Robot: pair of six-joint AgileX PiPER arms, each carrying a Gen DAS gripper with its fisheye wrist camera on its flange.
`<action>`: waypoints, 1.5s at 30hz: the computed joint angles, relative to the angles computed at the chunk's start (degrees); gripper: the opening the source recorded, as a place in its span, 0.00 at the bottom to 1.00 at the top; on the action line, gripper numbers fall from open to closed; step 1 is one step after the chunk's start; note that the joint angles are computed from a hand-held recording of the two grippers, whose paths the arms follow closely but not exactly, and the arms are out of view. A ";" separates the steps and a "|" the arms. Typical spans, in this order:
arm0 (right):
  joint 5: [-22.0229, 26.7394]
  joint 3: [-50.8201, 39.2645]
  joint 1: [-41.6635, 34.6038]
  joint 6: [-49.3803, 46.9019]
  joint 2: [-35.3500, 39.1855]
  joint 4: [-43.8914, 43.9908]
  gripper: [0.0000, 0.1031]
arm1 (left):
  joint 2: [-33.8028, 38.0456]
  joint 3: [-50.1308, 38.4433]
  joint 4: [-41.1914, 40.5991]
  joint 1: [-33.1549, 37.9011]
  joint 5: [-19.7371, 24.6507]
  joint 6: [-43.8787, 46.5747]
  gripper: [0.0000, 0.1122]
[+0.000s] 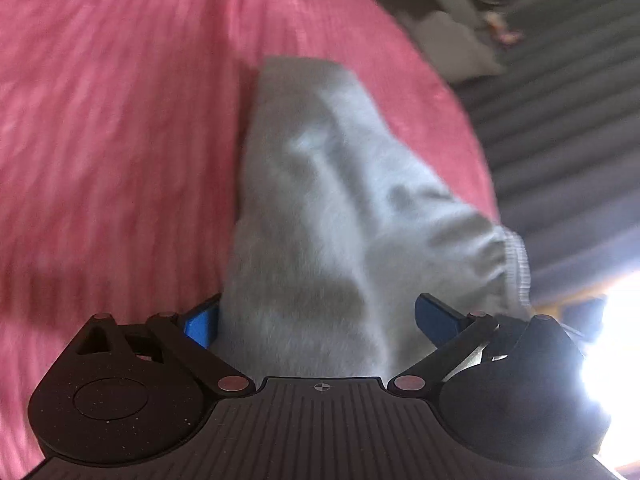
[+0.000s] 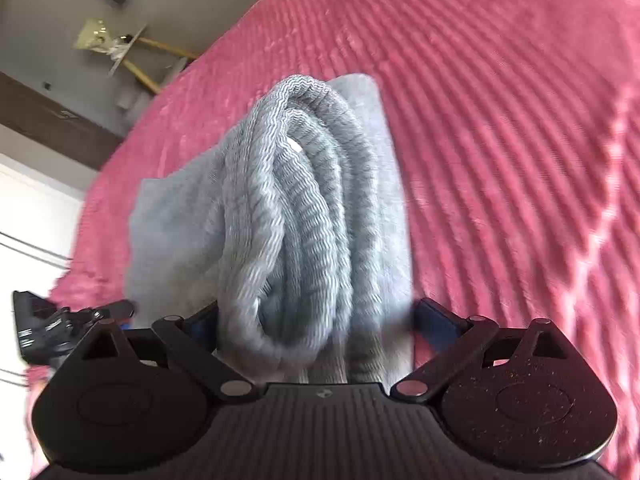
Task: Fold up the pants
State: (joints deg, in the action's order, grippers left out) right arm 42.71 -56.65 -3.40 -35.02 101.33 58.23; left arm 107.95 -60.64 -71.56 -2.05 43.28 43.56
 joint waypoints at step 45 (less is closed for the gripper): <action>-8.51 -10.61 7.01 -7.98 -2.60 14.26 0.56 | 8.02 -33.80 12.35 -10.35 -8.12 -13.77 0.31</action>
State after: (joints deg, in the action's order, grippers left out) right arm 34.20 -67.26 3.62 -43.00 98.73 72.49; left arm 115.97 -94.43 -59.21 -12.39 35.16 29.79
